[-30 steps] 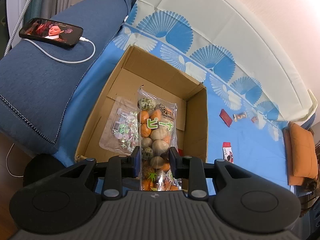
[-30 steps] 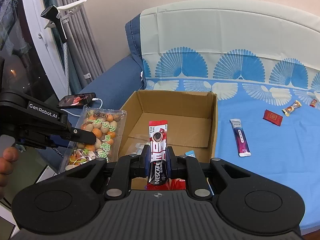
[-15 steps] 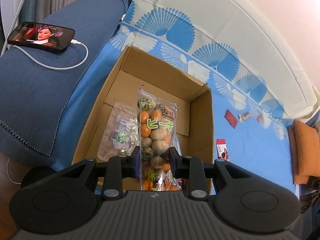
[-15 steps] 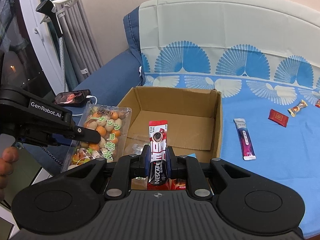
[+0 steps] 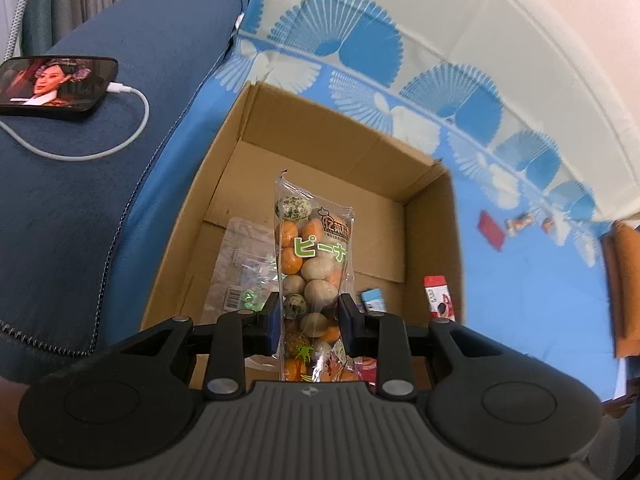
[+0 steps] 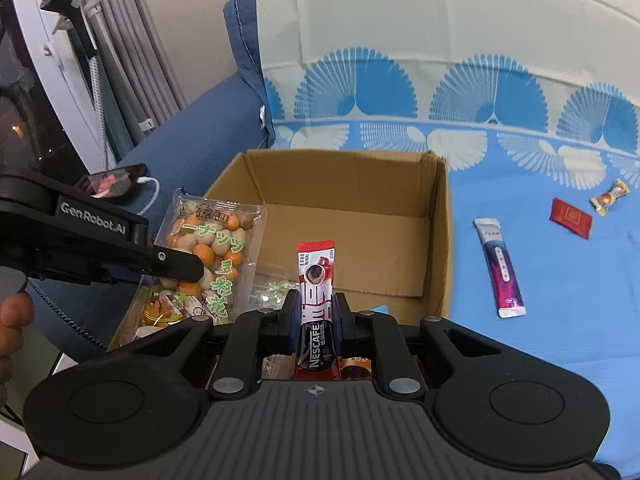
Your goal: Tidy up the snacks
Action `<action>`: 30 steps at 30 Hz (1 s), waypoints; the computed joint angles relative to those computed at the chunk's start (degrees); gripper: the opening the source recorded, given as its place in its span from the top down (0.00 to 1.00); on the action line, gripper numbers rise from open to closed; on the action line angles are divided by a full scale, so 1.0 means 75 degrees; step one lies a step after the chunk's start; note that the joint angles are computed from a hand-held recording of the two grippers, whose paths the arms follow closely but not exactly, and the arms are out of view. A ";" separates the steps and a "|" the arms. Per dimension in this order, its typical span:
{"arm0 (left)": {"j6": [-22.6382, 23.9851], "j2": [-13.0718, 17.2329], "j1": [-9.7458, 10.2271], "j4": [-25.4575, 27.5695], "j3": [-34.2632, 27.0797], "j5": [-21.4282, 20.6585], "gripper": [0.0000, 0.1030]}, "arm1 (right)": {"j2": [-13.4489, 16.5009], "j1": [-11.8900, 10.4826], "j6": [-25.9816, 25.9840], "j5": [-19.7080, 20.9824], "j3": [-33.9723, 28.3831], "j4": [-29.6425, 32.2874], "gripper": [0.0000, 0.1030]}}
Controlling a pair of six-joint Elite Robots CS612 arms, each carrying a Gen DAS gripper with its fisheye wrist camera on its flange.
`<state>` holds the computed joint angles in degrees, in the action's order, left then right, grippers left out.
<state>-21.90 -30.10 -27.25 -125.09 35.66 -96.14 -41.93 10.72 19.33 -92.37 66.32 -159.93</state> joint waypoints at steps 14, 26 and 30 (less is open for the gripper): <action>0.0505 0.0937 -0.0055 0.1248 -0.1502 0.0659 0.68 | 0.0543 -0.0113 0.0141 0.0156 -0.0740 0.0664 0.78; 0.0845 -0.0290 -0.0259 -0.0327 0.0835 0.1822 0.00 | 0.0123 -0.0083 0.0767 0.0320 -0.0264 0.1072 0.23; 0.0576 -0.0794 -0.0301 -0.0676 0.1675 0.1807 0.00 | -0.0192 0.0011 0.0783 0.0226 0.0188 0.0828 0.19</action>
<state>-17.58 -36.05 -29.51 -130.16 48.22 -82.58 -43.37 10.80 25.20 -90.68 67.74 -153.72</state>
